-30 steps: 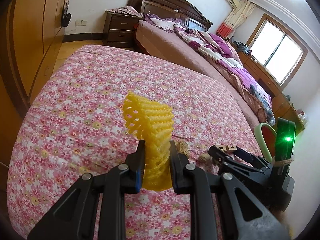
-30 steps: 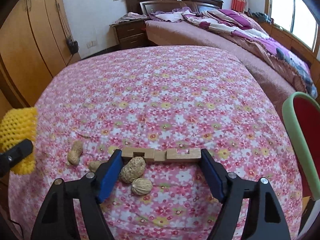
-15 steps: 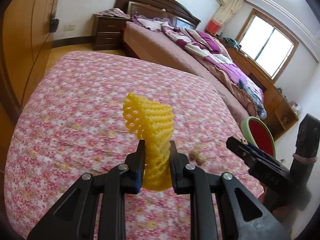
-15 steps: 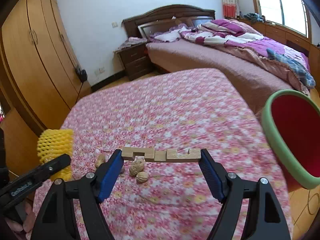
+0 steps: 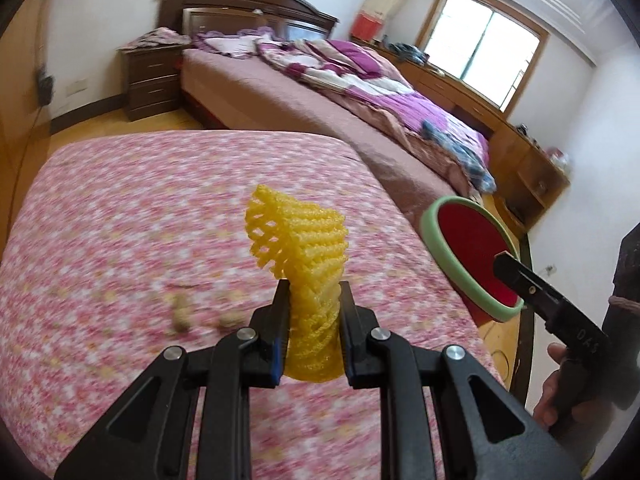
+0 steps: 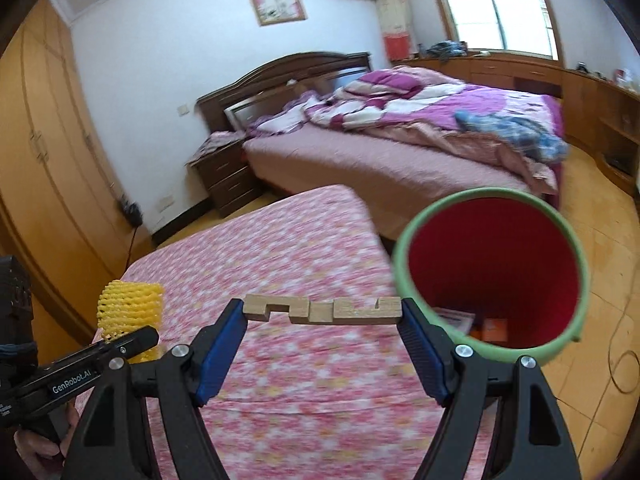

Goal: Collect trash
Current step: 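Carry the foam sleeve and wooden blocks over the red bucket with both tools, then open both tools to drop the foam sleeve and wooden blocks into the bucket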

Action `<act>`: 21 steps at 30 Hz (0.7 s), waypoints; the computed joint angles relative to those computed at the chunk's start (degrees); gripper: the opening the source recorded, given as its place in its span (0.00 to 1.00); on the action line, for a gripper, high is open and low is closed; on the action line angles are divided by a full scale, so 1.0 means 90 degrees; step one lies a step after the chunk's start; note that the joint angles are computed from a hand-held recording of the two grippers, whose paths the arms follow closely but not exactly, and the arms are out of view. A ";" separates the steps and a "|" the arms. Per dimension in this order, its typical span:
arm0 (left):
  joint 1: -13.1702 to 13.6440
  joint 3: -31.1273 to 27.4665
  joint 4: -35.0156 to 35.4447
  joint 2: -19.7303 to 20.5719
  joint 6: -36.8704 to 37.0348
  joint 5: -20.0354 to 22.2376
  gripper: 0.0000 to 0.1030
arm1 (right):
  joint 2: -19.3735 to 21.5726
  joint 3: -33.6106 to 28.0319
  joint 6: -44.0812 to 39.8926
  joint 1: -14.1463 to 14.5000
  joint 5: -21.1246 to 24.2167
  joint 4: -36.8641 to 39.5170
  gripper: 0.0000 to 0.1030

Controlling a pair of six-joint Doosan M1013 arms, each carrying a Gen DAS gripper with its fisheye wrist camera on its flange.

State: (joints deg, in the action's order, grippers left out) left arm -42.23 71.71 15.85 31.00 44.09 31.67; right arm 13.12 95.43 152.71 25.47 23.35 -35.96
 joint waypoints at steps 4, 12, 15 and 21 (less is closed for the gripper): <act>-0.0076 -0.0580 -0.0466 0.0335 0.0753 0.0200 0.21 | -0.0213 0.0325 0.0678 -0.0225 -0.0164 -0.0383 0.76; -0.0241 -0.2012 -0.1525 0.1192 0.2340 0.0820 0.21 | -0.0433 0.0777 0.2135 -0.0577 -0.0144 -0.1521 0.76; -0.0300 -0.2528 -0.1781 0.1492 0.2772 0.1053 0.21 | -0.0474 0.0915 0.2507 -0.0741 -0.0179 -0.1737 0.76; -0.0453 -0.3843 -0.2026 0.2250 0.3592 0.1631 0.25 | -0.0583 0.1193 0.3006 -0.1050 -0.0339 -0.2001 0.76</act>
State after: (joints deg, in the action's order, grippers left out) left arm -46.31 37.12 -2.38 51.25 76.42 46.35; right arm 7.87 106.18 179.77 16.02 20.31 -53.97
